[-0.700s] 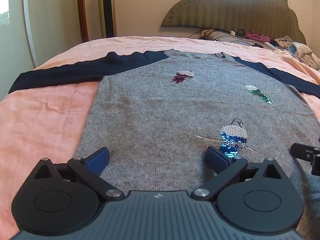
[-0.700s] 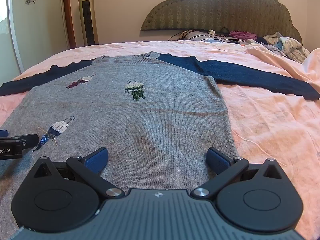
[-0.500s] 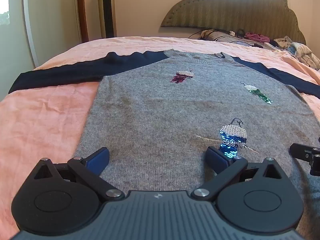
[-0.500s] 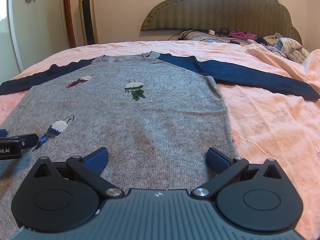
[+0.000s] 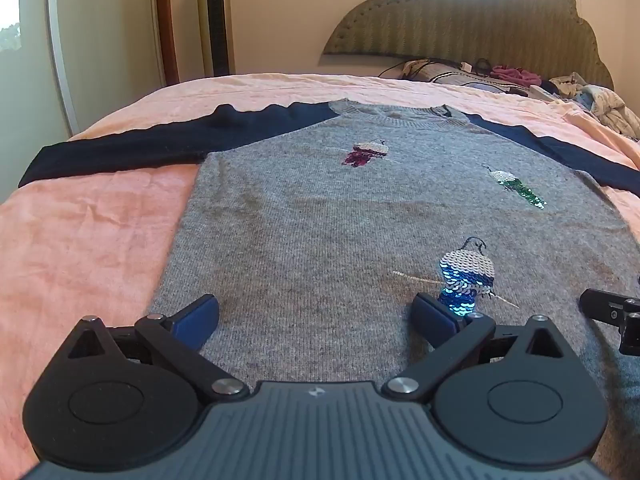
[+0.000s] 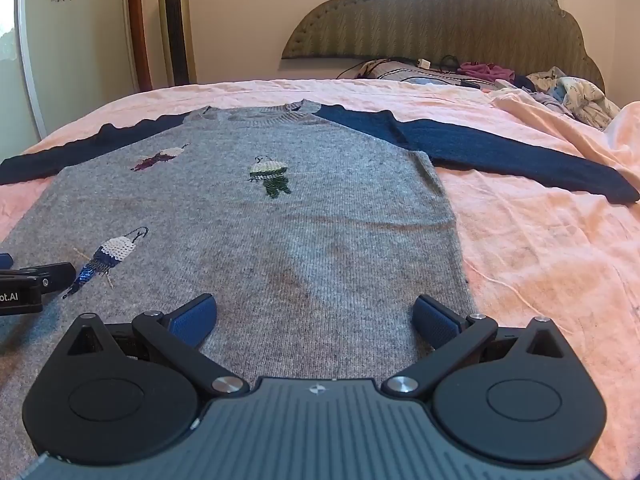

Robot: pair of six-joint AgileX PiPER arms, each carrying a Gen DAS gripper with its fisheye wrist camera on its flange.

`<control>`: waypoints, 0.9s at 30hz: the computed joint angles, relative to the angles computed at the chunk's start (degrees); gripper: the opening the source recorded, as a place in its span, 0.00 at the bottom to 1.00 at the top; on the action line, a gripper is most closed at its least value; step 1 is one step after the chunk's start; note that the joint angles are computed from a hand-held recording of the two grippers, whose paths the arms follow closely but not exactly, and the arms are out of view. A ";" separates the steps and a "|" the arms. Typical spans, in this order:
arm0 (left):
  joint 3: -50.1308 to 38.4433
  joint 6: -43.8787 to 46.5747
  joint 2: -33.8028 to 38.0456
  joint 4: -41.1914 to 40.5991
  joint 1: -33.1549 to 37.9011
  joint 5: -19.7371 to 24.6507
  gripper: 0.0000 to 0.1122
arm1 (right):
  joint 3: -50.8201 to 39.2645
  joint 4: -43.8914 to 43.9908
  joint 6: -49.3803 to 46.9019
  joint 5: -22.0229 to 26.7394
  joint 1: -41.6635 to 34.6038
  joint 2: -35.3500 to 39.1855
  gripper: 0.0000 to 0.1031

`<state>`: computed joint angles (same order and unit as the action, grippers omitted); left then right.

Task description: Fold small clothes

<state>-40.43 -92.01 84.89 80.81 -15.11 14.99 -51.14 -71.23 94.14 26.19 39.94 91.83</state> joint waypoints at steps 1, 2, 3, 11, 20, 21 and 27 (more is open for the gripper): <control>-0.02 -0.01 0.03 0.04 0.02 -0.02 0.92 | 0.04 0.01 0.09 -0.01 0.06 -0.06 1.00; -0.04 -0.18 0.07 0.20 0.04 -0.06 0.92 | 0.06 0.04 0.12 -0.13 0.00 -0.11 1.00; 0.06 -0.19 -0.02 0.24 0.07 -0.09 0.92 | -0.16 0.29 0.02 0.01 0.09 0.01 1.00; -0.12 0.15 0.08 -0.11 0.07 -0.12 0.92 | -1.00 1.33 -1.22 1.13 0.61 0.65 1.00; -0.08 -0.17 0.06 0.15 -0.02 -0.03 0.92 | -1.52 1.82 -1.67 2.62 1.31 1.09 1.00; -0.06 -0.14 0.02 0.10 -0.03 -0.07 0.92 | -1.49 1.80 -1.60 2.73 1.32 1.07 1.00; 0.07 0.91 -0.35 -0.68 0.67 -0.96 0.92 | -1.68 1.59 -0.86 4.04 1.91 1.30 1.00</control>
<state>-40.36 -91.10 84.54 80.13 -14.44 14.03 -52.82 -69.64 93.28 30.23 41.85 93.13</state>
